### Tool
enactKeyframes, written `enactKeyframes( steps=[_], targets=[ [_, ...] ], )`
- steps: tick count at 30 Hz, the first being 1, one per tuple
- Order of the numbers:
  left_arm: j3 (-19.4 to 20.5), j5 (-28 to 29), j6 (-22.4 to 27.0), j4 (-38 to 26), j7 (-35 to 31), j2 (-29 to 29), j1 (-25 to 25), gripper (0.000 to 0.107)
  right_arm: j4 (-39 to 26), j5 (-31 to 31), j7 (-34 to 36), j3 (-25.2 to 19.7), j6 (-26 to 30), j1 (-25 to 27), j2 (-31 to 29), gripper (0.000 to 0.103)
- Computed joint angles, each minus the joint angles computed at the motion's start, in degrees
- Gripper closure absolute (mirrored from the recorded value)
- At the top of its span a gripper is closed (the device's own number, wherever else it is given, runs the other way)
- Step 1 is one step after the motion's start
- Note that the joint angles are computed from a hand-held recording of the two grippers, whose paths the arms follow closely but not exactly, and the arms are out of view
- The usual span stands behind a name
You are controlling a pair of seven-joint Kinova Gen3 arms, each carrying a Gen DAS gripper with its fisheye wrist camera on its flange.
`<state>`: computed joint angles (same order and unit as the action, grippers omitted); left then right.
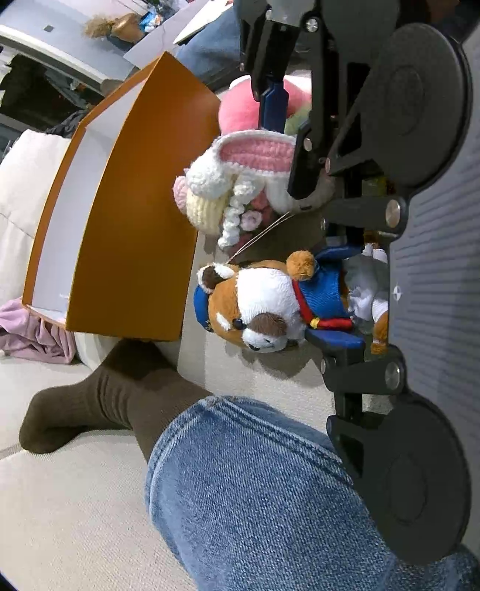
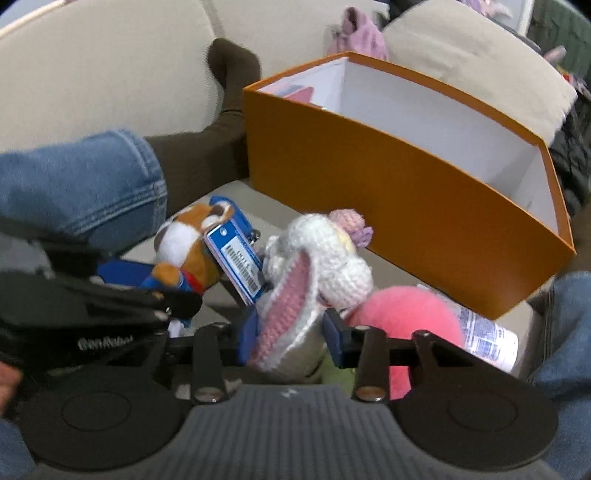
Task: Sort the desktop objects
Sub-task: 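Grasp the fox plush with left tool while right tool grasps the white bunny, then lower fox plush and bunny into the orange box, open both tools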
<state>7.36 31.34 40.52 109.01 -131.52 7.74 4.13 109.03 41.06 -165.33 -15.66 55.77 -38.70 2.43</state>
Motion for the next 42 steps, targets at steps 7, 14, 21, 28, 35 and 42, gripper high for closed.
enactKeyframes(
  steps=[7, 14, 21, 28, 35, 42],
  targets=[
    [0.04, -1.03, -0.09, -0.54, 1.64, 0.63, 0.31, 0.060, 3.67, 0.42, -0.39, 0.61, -6.63, 2.20, -1.67, 0.056],
    [0.32, -2.18, -0.22, -0.97, 3.25, 1.03, 0.59, 0.058, 6.40, 2.57, -0.89, -0.03, -10.73, 3.50, -2.80, 0.052],
    [0.85, -3.44, -0.06, -1.98, 4.38, 2.10, 1.09, 0.066, 9.49, 3.73, -4.78, 0.04, -15.32, 5.13, -3.97, 0.057],
    [0.88, 4.42, 5.40, -4.90, 1.87, 2.27, -2.75, 0.068, 12.23, 1.41, -7.28, -1.02, -21.93, 10.26, -10.64, 0.063],
    [-0.06, 9.60, 8.68, -9.57, -1.91, -1.82, -2.96, 0.068, 11.88, 1.07, -3.11, -1.44, -27.54, 15.56, -17.53, 0.063],
    [1.39, 8.42, 7.43, -22.18, -1.07, 2.58, 1.52, 0.068, 7.55, 2.01, 5.19, 0.08, -31.42, 22.41, -18.56, 0.062]
  ],
)
